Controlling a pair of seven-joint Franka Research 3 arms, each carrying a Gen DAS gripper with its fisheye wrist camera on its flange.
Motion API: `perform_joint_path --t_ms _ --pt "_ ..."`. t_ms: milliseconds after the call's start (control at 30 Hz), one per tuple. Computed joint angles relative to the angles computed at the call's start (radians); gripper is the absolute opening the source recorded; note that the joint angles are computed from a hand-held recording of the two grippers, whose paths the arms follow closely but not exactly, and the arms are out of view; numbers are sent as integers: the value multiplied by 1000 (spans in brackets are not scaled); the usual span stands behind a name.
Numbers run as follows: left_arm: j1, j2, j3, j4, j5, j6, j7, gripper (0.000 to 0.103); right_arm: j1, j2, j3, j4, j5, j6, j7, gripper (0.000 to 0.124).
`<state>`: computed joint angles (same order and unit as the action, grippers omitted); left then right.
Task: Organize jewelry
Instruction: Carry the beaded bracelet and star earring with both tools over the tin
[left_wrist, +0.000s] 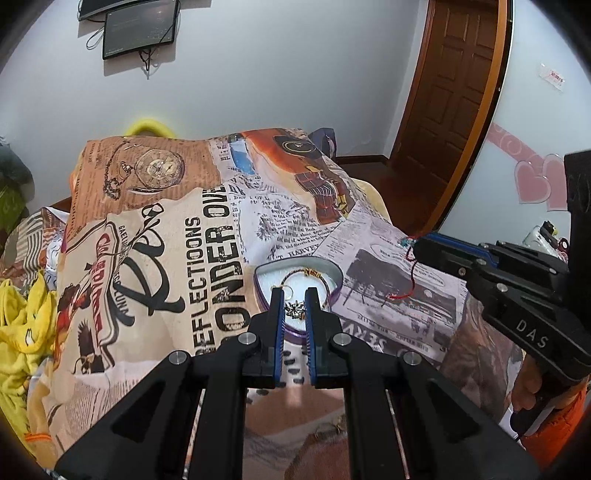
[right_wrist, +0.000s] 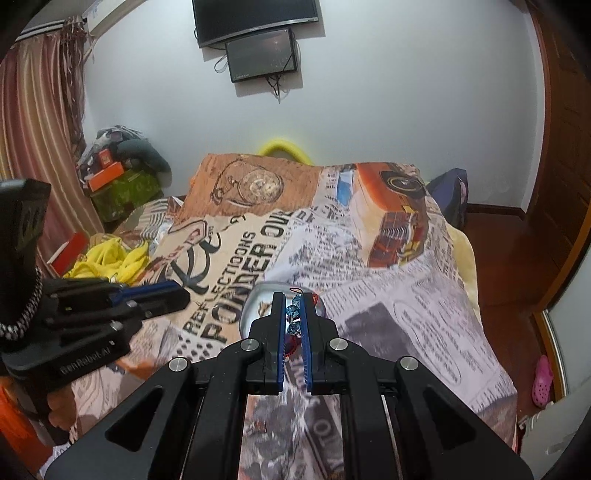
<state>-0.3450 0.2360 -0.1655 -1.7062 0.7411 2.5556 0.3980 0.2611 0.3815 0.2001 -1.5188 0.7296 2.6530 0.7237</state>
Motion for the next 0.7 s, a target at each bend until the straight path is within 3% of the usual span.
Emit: perform_joint_path --t_ms 533,700 --pt "19 98 23 82 -85 31 105 9 29 144 12 192 -58 -67 65 7" --pt "28 126 25 94 -130 42 141 9 40 219 2 288 -117 -142 132 7"
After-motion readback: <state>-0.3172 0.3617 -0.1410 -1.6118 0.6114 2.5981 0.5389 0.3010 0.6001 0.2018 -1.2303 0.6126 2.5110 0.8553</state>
